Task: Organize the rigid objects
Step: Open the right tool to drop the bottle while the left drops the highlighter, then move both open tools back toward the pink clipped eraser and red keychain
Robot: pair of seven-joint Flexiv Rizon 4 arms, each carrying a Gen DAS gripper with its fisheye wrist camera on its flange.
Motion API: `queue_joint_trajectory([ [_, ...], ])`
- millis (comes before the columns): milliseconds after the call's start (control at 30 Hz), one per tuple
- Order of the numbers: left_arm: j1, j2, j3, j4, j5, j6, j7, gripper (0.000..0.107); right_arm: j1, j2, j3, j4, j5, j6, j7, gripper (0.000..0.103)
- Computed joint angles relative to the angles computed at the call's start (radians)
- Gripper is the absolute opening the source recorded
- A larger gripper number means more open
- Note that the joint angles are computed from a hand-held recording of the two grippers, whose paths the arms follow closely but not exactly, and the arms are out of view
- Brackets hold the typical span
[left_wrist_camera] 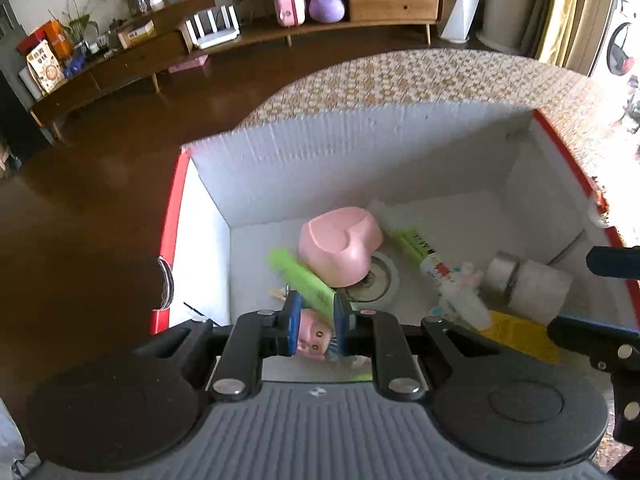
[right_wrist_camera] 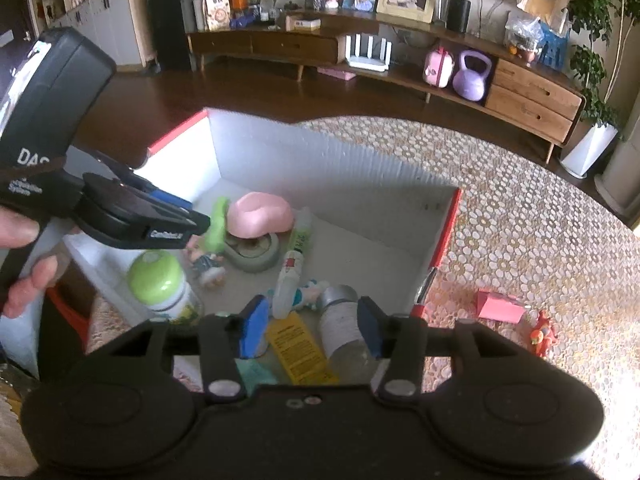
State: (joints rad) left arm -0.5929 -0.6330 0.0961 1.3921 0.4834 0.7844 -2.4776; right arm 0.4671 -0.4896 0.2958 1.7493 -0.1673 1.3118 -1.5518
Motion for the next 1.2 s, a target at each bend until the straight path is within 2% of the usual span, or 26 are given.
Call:
queue_joint_trajectory([
  [300, -0.077, 0.053, 0.014, -0.016, 0.109, -0.048, -0.080, 0.017, -0.088, 0.076, 0.103, 0.057, 0.114, 0.062, -0.114, 0.055],
  [733, -0.139, 0.096, -0.029, -0.047, 0.215, -0.058, -0.175, 0.017, -0.231, 0.184, 0.242, 0.103, 0.412, 0.083, -0.368, 0.065],
  [967, -0.173, 0.083, -0.036, -0.081, 0.238, -0.058, -0.208, 0.017, -0.284, 0.243, 0.270, 0.100, 0.628, 0.048, -0.564, 0.074],
  [1000, -0.179, 0.082, -0.036, -0.085, 0.243, -0.055, -0.214, 0.017, -0.296, 0.253, 0.275, 0.098, 0.665, 0.037, -0.597, 0.078],
  [1200, -0.217, 0.059, -0.032, -0.125, 0.269, -0.058, -0.263, 0.017, -0.333, 0.318, 0.252, 0.113, 0.852, 0.004, -0.737, 0.088],
])
